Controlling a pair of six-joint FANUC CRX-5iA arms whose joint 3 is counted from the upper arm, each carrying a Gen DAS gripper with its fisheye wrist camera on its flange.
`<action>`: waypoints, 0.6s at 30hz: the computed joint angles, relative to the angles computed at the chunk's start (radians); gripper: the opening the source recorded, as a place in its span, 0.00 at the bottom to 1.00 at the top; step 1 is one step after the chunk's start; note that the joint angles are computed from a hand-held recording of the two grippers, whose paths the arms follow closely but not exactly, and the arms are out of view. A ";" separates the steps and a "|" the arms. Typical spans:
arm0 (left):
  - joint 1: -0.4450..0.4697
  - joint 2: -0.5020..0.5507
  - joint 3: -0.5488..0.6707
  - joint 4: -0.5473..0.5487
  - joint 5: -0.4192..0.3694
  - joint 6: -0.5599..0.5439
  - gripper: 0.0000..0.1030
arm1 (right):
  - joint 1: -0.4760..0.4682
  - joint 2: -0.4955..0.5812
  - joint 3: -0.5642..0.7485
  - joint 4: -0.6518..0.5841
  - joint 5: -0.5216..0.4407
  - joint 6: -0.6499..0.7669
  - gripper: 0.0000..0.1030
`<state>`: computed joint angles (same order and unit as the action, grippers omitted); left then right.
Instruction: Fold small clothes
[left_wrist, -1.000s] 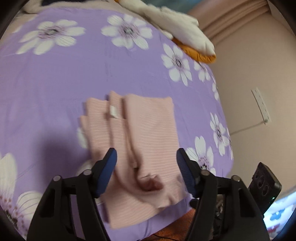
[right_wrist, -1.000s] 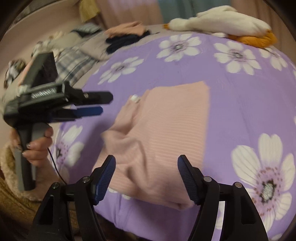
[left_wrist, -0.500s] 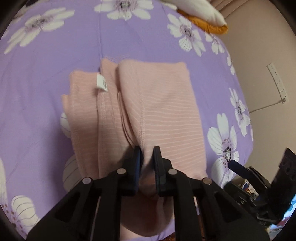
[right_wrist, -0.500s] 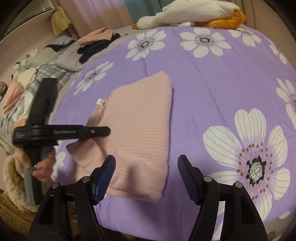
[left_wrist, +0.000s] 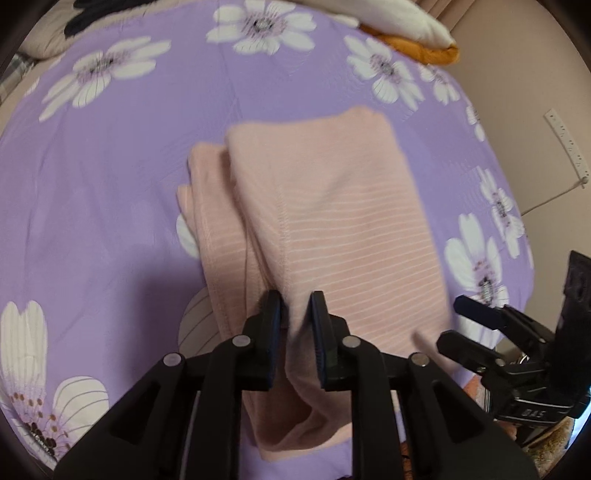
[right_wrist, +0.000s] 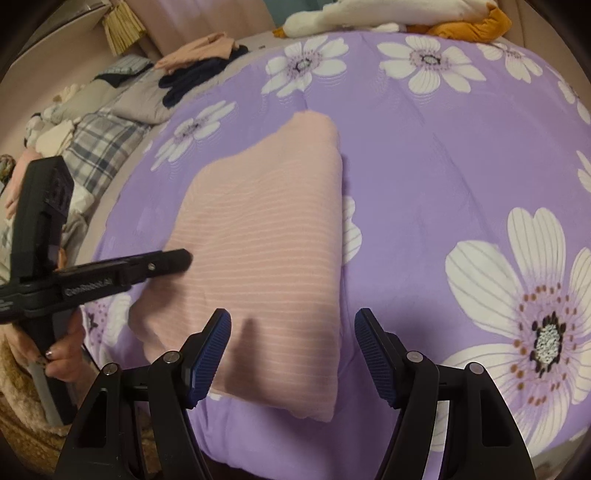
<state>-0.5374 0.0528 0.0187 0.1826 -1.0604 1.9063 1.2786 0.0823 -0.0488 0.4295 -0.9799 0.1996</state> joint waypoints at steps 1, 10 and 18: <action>0.002 -0.001 -0.004 0.004 0.003 -0.001 0.19 | -0.001 0.004 0.003 -0.005 -0.002 -0.001 0.68; 0.007 -0.025 0.042 -0.055 -0.019 0.048 0.53 | -0.016 0.025 0.020 -0.074 -0.010 0.021 0.68; 0.048 0.054 0.052 0.086 0.003 -0.036 0.53 | -0.010 0.009 0.004 -0.070 -0.011 0.004 0.68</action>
